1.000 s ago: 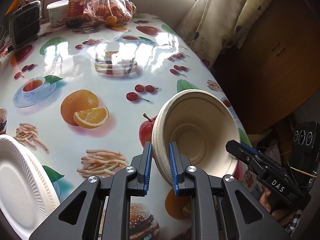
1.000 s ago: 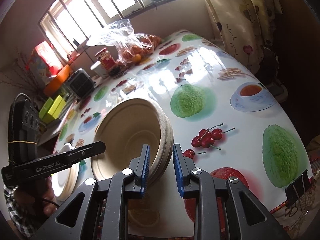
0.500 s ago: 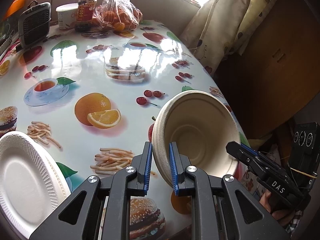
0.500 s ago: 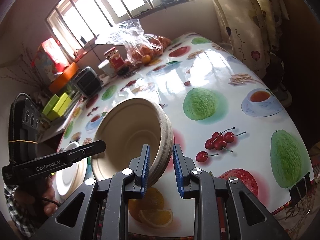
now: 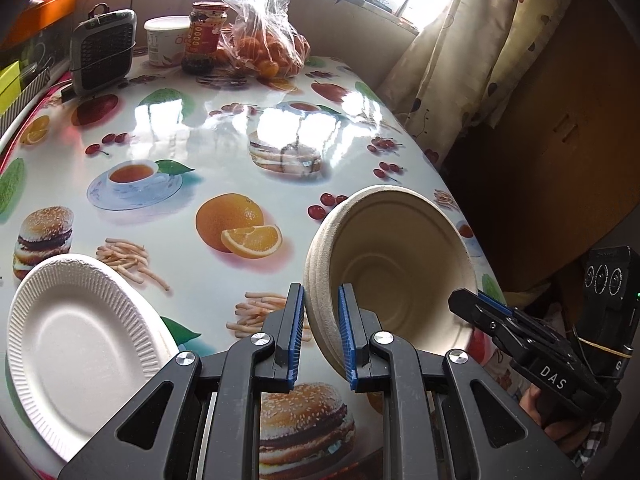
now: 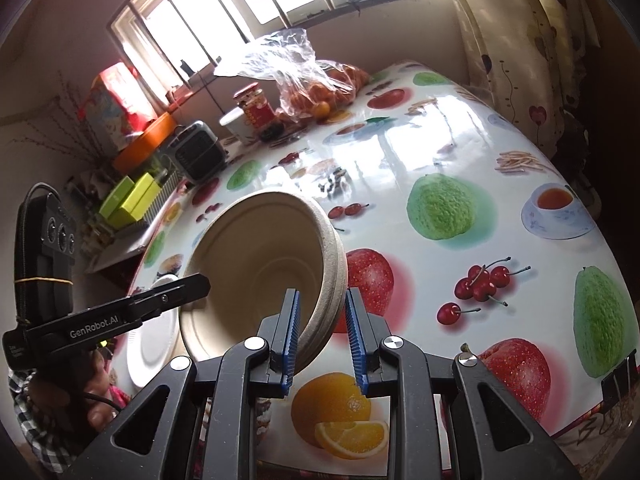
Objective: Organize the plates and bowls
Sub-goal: 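Lift the bowl stack with the left gripper and carry it toward the plates, then bring the held bowl stack over the white plate stack with the left gripper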
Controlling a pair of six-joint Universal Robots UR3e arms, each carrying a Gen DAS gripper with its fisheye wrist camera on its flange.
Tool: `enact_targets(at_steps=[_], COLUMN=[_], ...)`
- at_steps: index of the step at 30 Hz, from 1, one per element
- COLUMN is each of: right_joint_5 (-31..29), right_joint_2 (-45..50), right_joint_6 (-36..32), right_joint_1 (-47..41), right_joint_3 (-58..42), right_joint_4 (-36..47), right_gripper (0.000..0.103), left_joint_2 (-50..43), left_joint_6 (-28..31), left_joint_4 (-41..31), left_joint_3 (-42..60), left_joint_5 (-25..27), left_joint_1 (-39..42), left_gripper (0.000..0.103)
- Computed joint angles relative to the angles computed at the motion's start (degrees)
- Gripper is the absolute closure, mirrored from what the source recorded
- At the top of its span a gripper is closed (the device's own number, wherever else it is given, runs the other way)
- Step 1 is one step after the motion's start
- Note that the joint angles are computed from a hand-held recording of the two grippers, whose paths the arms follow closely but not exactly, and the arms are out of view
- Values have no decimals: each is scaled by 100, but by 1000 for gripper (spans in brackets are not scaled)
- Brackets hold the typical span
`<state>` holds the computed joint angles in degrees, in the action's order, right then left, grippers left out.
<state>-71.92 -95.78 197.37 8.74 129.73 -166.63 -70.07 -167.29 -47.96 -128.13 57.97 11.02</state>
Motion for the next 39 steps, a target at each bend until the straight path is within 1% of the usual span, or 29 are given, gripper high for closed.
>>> enact_targets(at_steps=[11, 27, 30, 39], right_joint_5=[-31, 16, 16, 32], right_joint_2=[529, 1150, 1282, 1775], right_joint_6=[135, 136, 137, 143], right_joint_1=[446, 937, 1036, 1388], right_joint_3=[-528, -1302, -1462, -2082], right_joint_4=[-58, 81, 94, 223], right_gripper=[80, 80, 80, 80], left_joint_2=[765, 1839, 2086, 2896], left_joint_6=[334, 1067, 1259, 2108], left_joint_4=[-679, -1932, -2250, -3565], left_joint_3=[-190, -333, -339, -270], left_joint_5=[-105, -281, -318, -527], left_joint_1=[655, 1768, 2025, 3113], left_gripper=[85, 85, 85, 85])
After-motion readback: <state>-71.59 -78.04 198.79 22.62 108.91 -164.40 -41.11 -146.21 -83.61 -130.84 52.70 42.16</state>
